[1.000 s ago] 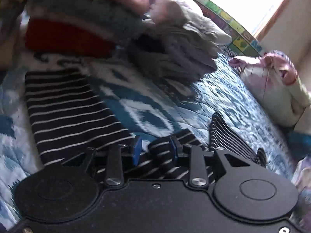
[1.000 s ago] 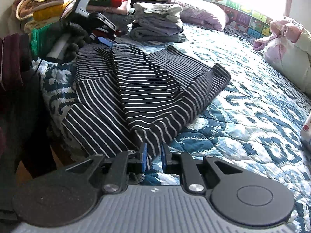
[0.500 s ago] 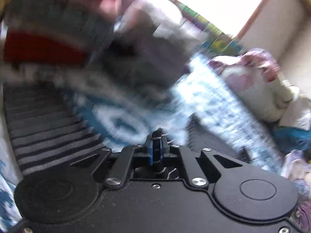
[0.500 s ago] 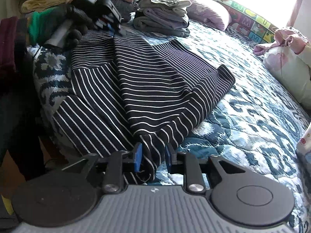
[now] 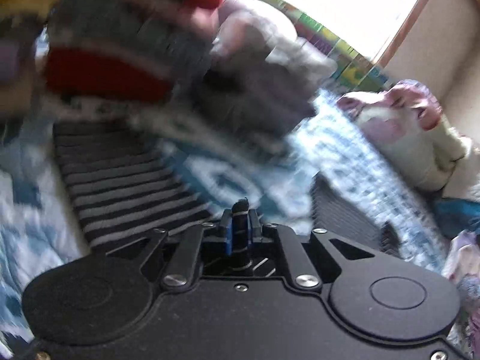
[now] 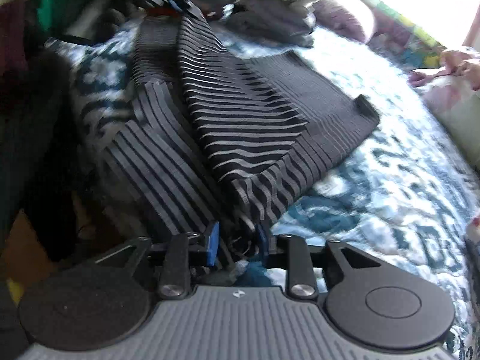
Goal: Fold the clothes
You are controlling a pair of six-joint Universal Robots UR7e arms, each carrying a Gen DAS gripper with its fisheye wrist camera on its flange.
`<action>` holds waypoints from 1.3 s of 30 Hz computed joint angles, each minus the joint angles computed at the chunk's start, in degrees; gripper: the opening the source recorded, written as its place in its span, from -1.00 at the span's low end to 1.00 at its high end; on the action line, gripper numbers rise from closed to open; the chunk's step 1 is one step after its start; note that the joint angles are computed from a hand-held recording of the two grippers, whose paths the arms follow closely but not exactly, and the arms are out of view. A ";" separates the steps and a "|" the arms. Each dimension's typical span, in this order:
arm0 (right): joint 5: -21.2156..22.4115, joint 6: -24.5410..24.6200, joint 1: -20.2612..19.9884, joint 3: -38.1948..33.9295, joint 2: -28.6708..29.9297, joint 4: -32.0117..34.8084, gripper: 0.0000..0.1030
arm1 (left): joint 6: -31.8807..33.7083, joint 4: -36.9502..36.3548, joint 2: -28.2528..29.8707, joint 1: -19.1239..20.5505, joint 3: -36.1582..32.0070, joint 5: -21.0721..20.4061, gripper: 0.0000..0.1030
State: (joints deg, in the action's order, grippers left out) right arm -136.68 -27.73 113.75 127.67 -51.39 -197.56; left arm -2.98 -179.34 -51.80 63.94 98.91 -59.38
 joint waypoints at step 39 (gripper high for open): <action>-5.75 -5.02 1.75 -3.18 5.35 -4.06 -0.57 | 12.34 17.45 7.13 -7.39 -5.07 -21.12 -0.25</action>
